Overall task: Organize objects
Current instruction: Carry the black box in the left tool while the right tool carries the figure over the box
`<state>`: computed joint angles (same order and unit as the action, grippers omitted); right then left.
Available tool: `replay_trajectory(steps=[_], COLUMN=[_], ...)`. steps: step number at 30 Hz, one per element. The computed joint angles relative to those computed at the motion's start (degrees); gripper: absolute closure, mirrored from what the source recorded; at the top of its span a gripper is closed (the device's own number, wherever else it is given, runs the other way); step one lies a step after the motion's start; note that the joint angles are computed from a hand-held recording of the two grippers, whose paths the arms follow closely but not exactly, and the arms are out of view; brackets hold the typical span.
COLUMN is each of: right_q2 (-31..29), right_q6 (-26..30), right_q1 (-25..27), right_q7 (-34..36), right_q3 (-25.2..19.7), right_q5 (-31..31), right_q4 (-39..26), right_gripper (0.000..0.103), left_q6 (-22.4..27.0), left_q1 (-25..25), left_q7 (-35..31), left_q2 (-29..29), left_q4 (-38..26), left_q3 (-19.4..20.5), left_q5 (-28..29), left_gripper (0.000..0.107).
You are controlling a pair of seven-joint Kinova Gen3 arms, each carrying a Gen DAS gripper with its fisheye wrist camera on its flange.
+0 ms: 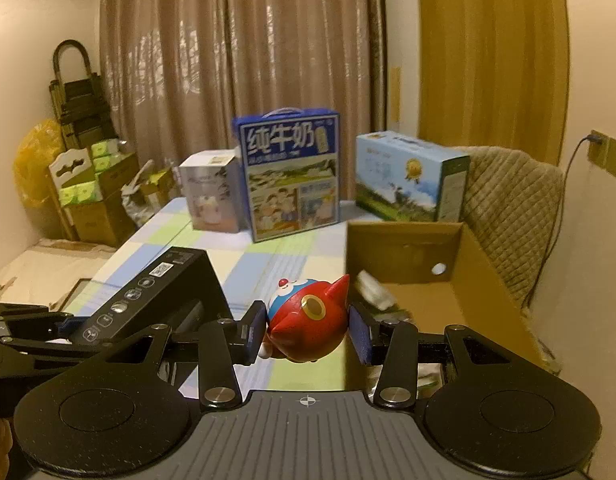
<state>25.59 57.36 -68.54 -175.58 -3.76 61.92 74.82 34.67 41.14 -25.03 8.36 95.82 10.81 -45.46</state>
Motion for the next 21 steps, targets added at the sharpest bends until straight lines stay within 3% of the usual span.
replay_trajectory(steps=[14,21], right_q2=[-6.2,-8.5], right_q6=[6.1,5.6], right_q1=[4.0,8.1], right_q7=[-3.0,-4.4], right_q3=[-2.2,-4.3], right_q5=[3.1,3.2], right_q4=[6.5,10.0], right_gripper=[0.061,0.061], left_q6=[-1.1,-0.2], left_q1=[3.2,6.1], left_q7=[-8.5,-12.6], left_q2=[6.7,11.1], left_q4=[-11.5,-18.2], left_q3=[-1.8,-4.6], left_q5=[5.8,9.8], left_gripper=[0.070,0.070])
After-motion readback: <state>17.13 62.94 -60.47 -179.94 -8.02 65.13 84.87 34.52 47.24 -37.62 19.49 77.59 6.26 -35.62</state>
